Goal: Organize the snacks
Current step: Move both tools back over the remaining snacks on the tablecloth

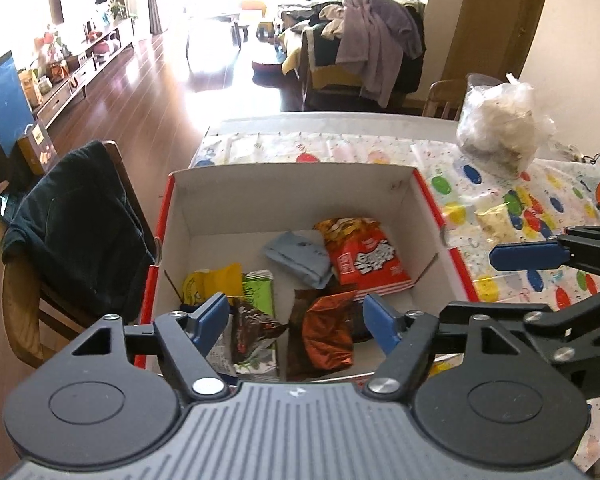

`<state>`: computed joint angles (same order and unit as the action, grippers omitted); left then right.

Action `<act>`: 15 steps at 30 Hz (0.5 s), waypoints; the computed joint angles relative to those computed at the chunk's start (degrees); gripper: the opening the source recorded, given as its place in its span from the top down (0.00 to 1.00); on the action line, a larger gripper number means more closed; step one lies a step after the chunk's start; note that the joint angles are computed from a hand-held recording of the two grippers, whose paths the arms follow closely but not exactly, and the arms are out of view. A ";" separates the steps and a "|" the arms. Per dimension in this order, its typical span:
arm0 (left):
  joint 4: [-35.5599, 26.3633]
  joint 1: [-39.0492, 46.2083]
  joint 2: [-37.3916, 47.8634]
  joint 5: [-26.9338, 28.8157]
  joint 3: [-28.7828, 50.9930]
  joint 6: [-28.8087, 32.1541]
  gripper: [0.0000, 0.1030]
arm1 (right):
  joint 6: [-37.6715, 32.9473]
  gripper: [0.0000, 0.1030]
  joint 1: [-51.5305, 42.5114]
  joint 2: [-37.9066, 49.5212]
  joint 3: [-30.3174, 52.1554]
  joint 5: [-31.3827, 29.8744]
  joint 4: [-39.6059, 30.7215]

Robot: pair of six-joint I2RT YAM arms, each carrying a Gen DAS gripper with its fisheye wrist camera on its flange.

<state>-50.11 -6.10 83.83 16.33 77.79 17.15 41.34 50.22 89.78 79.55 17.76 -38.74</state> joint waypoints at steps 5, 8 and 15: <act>0.18 -1.86 -3.29 -0.36 -1.74 -2.09 0.24 | 0.41 0.17 0.85 -5.66 -4.41 1.65 0.48; 0.54 -3.76 -5.70 -0.49 -2.95 -3.98 0.22 | 0.65 0.14 1.27 -9.59 -7.40 2.55 0.47; 3.07 -11.46 -10.36 -2.73 -6.08 -10.55 0.18 | 1.67 0.03 2.46 -19.67 -14.73 4.95 -0.57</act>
<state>-47.04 -17.55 73.48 13.59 71.71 6.60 43.01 52.68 70.10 64.82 22.71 -39.32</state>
